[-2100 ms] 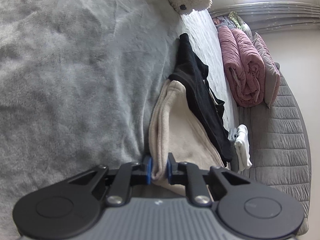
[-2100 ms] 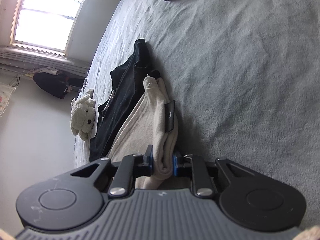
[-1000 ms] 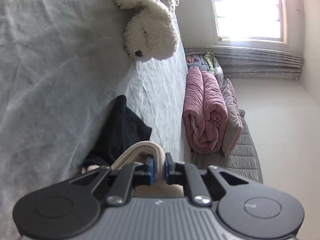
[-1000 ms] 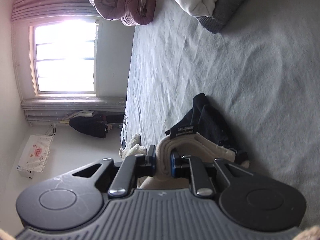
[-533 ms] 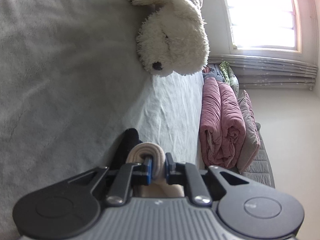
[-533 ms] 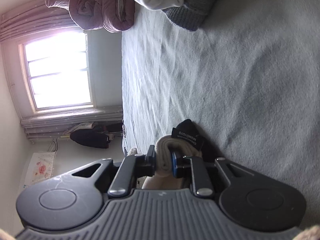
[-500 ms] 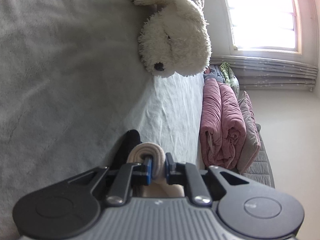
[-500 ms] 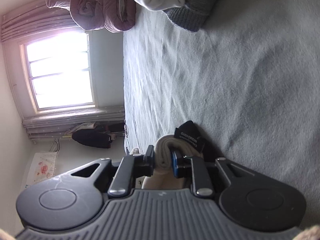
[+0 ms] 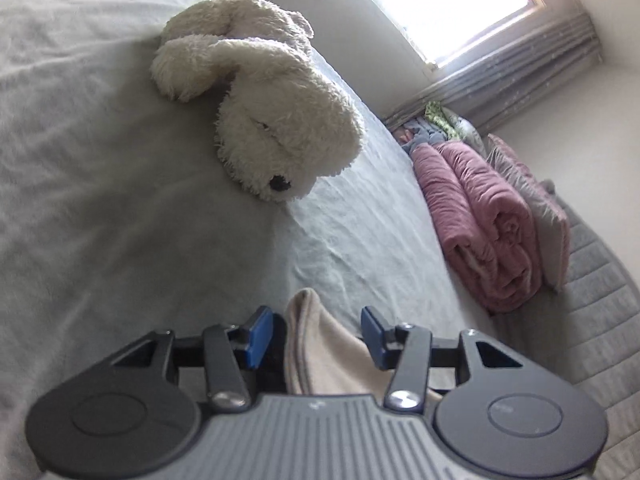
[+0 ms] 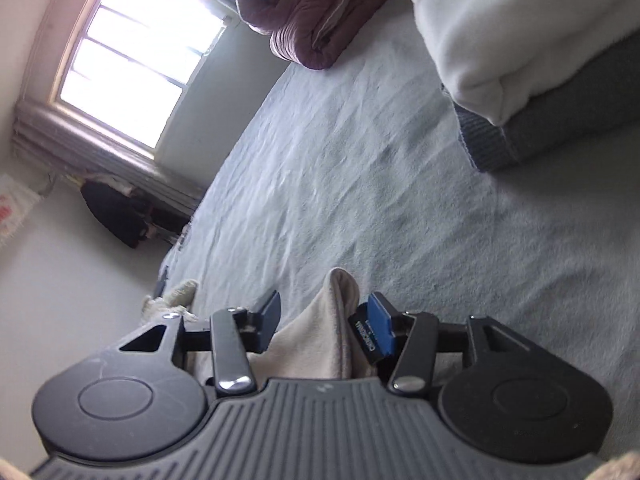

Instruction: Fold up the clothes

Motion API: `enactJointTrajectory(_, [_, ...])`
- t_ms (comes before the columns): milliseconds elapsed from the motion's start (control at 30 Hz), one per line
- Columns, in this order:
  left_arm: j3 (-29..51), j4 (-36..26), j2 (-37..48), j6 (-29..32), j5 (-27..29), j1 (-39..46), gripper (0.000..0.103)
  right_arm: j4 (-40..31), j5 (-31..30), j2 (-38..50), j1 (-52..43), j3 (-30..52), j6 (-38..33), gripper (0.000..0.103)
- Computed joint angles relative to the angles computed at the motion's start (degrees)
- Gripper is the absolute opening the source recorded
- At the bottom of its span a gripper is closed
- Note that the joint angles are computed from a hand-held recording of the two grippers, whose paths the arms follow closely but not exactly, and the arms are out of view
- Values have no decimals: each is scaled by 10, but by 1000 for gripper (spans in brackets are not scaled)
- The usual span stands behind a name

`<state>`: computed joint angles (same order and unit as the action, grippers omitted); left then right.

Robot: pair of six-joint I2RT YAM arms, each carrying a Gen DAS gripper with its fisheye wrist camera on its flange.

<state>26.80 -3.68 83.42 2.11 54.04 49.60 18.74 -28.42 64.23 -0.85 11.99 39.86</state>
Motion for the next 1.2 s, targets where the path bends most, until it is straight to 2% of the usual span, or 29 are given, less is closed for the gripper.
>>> enactJointTrajectory(100, [-17,42,-14,7,-52,-39,48,21,90,25,65,5,-30,53])
enactJointTrajectory(133, [-25,64,-19,4,-72,-56,43,34,111,35,81,4,-37,52])
enactJointTrajectory(167, [-33,83,-26,3,-96,-74,34,50,129,46,95,2,-49,45])
enactJointTrajectory(200, [-42,97,-35,9,-122,-91,25,68,148,58,108,-1,-64,28])
enactJointTrajectory(233, [-53,112,-46,17,-152,-112,12,81,172,63,124,-6,-83,17])
enactJointTrajectory(267, [-68,135,-57,20,-176,-129,11,92,200,65,142,-10,-103,13])
enactJointTrajectory(333, [-106,192,-80,17,-190,-137,10,130,255,70,171,-25,-144,11])
enactJointTrajectory(400, [-140,264,-80,-4,-174,-121,10,208,299,73,191,-57,-150,10])
enactJointTrajectory(467, [-164,331,-63,-30,-166,-108,10,252,323,104,199,-60,-151,10])
enactJointTrajectory(533, [-177,372,-46,-36,-189,-119,10,270,340,142,207,-47,-162,10])
enactJointTrajectory(600, [-180,386,-38,-29,-222,-143,10,265,356,174,213,-27,-172,8])
enactJointTrajectory(700, [-170,377,-33,-18,-268,-178,11,234,362,194,216,-5,-180,8])
enactJointTrajectory(833, [-162,340,-54,-5,-308,-201,20,180,402,171,245,7,-195,12])
enactJointTrajectory(900, [-160,293,-92,-1,-311,-194,30,129,420,137,259,13,-198,29])
enactJointTrajectory(933, [-158,264,-113,2,-301,-182,39,107,422,117,261,13,-197,35])
enactJointTrajectory(967, [-155,230,-133,8,-286,-167,48,88,421,97,261,11,-196,47])
enactJointTrajectory(1000, [-149,195,-151,15,-268,-148,51,71,414,73,258,7,-193,53])
enactJointTrajectory(1100, [-123,85,-180,44,-207,-83,57,-3,372,2,235,5,-178,55])
enactJointTrajectory(1200, [-87,-19,-173,85,-157,-25,60,-73,321,-49,206,9,-161,55])
